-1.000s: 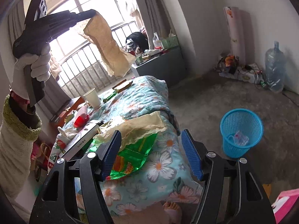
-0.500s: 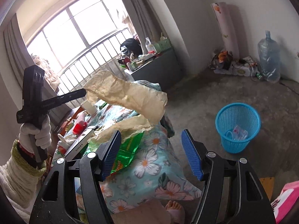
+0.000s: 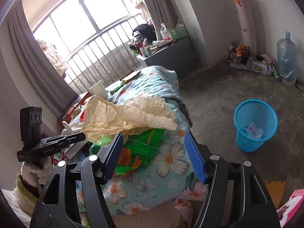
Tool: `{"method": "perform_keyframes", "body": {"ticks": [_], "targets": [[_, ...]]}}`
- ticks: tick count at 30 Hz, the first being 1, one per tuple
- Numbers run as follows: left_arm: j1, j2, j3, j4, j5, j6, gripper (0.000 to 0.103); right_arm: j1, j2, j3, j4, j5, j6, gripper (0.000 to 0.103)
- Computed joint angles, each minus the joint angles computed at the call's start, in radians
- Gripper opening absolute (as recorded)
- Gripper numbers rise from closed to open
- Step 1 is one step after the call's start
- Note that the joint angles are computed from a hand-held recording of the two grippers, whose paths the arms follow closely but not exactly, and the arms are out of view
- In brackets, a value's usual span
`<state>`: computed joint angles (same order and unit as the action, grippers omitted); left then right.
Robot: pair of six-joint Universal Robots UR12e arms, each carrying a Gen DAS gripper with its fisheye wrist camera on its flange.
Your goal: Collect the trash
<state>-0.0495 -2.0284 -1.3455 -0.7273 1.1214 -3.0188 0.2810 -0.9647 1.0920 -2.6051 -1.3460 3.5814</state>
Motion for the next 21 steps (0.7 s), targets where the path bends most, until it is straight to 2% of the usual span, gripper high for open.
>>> {"method": "perform_keyframes", "body": {"ticks": [3,5,8,10,15,18,21], "targets": [[0.001,0.020,-0.030,-0.006,0.012,-0.006,0.006,0.001,0.036,-0.069,0.057,0.066,-0.012,0.063],[0.007,0.036,-0.058,0.022,-0.003,-0.018,0.022,0.001,0.064,-0.121,0.096,0.106,-0.009,0.064],[0.018,0.063,-0.105,0.088,-0.024,-0.042,0.026,0.005,0.110,-0.209,0.157,0.140,-0.011,0.070],[0.028,0.079,-0.133,0.123,-0.038,-0.060,0.028,0.014,0.144,-0.277,0.218,0.131,-0.046,0.076],[0.052,0.113,-0.189,0.171,-0.083,-0.099,0.031,0.036,0.243,-0.474,0.434,0.095,-0.185,0.081],[0.062,0.129,-0.217,0.185,-0.099,-0.111,0.031,0.055,0.304,-0.590,0.554,0.041,-0.279,0.081],[0.068,0.141,-0.240,0.190,-0.103,-0.109,0.031,0.074,0.341,-0.658,0.637,-0.050,-0.315,0.081]]}}
